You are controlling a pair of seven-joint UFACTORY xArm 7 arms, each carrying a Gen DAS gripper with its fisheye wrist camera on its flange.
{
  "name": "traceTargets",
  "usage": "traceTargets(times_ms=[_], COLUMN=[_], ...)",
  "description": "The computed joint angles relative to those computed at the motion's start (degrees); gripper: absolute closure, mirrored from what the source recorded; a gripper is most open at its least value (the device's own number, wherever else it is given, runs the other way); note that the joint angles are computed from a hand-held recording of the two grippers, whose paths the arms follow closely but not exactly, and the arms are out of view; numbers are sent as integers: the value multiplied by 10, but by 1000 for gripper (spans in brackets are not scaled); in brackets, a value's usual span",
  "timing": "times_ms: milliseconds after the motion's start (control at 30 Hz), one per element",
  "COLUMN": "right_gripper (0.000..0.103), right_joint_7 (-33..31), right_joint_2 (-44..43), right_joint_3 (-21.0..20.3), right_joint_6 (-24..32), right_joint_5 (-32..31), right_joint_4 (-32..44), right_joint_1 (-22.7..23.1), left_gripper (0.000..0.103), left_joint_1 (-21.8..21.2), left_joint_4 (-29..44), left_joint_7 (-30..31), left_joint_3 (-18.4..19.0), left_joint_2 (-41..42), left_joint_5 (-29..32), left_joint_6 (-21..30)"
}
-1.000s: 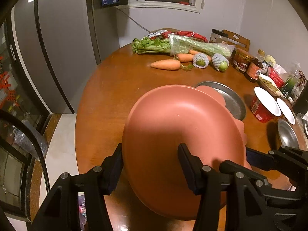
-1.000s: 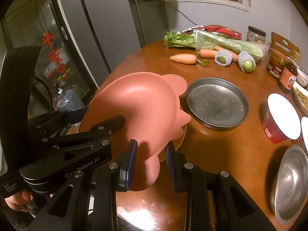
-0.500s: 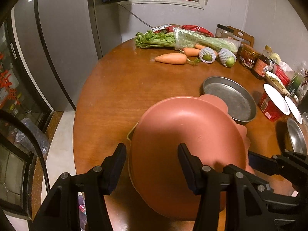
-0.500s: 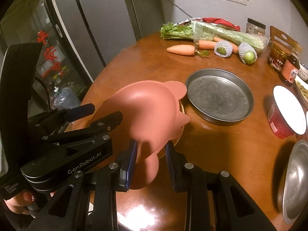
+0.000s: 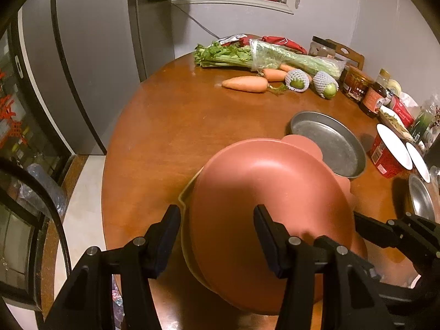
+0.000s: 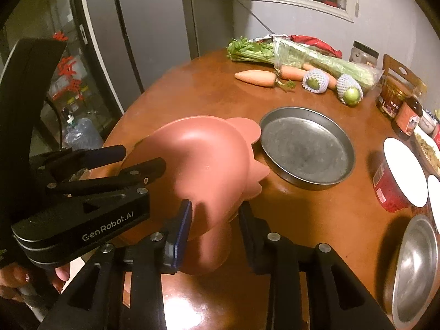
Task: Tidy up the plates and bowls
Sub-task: 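Lower the pink plate onto the cream shell plate and open the left tool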
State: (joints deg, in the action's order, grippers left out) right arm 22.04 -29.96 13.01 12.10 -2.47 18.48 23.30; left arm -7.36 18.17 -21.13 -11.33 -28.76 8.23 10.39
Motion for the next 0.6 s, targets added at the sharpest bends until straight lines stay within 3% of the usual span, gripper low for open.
traceTargets(times_ms=[167,600], right_gripper=[65,58], right_joint_7=[4,-11], right_joint_2=[3,-22], right_joint_3=[11,-13], right_joint_6=[1,-5], right_joint_5=[-13,-2], right_joint_4=[3,-9], right_joint_1=[-12,-4], left_gripper=[48,48], left_joint_1=[10,15], left_joint_4=[3,7], left_joint_7=[-12,-33], left_joint_3=[-13,-22], left_joint_2=[-4,-23], left_joint_5=[10,24], left_joint_6=[3,15])
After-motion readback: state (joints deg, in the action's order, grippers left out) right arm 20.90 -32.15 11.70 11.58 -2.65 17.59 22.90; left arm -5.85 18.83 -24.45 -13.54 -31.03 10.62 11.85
